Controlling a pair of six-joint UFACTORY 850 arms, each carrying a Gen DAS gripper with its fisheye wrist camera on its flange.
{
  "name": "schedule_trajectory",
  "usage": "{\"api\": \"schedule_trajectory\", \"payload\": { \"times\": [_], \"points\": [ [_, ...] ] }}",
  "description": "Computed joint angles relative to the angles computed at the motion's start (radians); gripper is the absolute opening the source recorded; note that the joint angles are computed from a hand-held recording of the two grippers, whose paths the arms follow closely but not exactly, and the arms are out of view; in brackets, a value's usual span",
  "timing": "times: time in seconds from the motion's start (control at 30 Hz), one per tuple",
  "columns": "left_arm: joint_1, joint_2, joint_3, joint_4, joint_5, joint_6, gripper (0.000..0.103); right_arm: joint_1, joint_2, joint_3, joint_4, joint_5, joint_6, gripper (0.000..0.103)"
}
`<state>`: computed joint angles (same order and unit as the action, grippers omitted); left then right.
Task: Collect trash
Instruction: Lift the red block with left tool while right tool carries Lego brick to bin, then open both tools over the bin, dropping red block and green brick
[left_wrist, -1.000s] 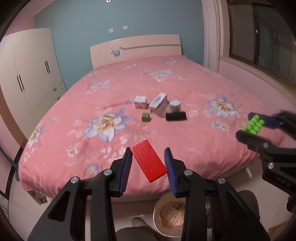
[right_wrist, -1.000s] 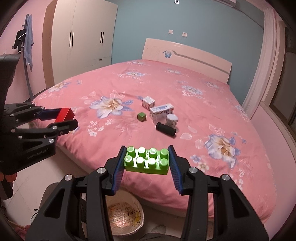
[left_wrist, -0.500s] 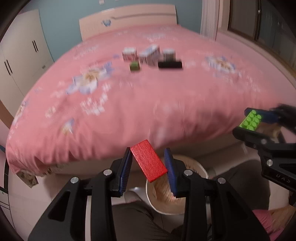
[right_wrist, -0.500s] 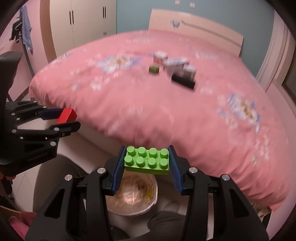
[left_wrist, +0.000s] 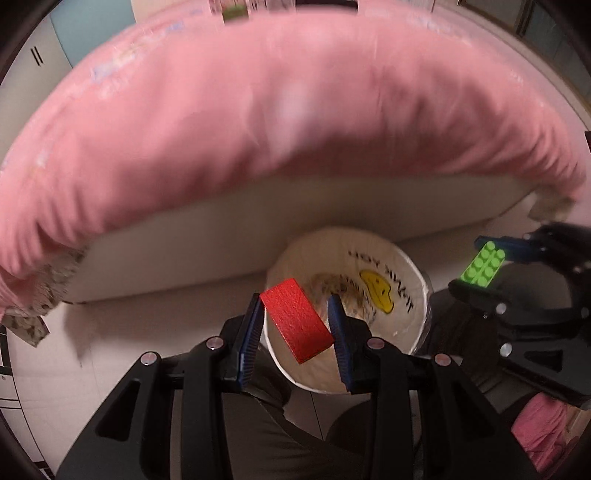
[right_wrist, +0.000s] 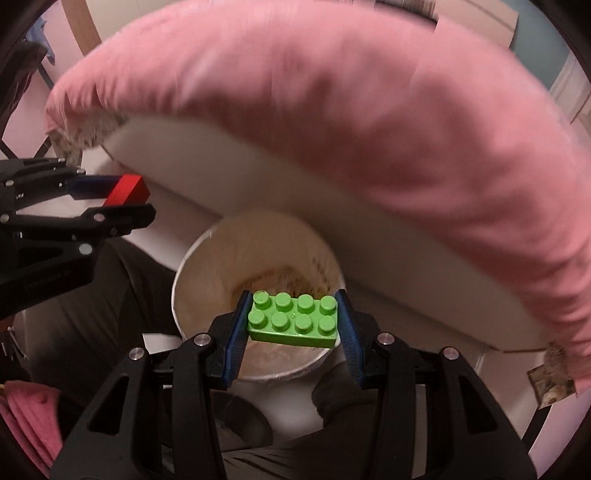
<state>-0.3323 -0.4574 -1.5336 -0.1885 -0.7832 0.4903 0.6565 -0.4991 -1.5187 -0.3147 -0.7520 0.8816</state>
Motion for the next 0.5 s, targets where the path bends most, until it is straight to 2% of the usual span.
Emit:
{"api": "schedule_trajectory", "payload": {
  "times": [0.2,0.5],
  "points": [
    [-0.023,-0.089,-0.008,0.069,-0.044,-0.057,0.038,-0.026,-0.073,-0.001,0.179,0.027,-0.128,0.046],
    [-0.018,-0.275,-0.129,-0.004,-0.191,-0.11,0.039,-0.079,-0.198,-0.053,0.441,0.033,-0.314,0.046]
  ]
}}
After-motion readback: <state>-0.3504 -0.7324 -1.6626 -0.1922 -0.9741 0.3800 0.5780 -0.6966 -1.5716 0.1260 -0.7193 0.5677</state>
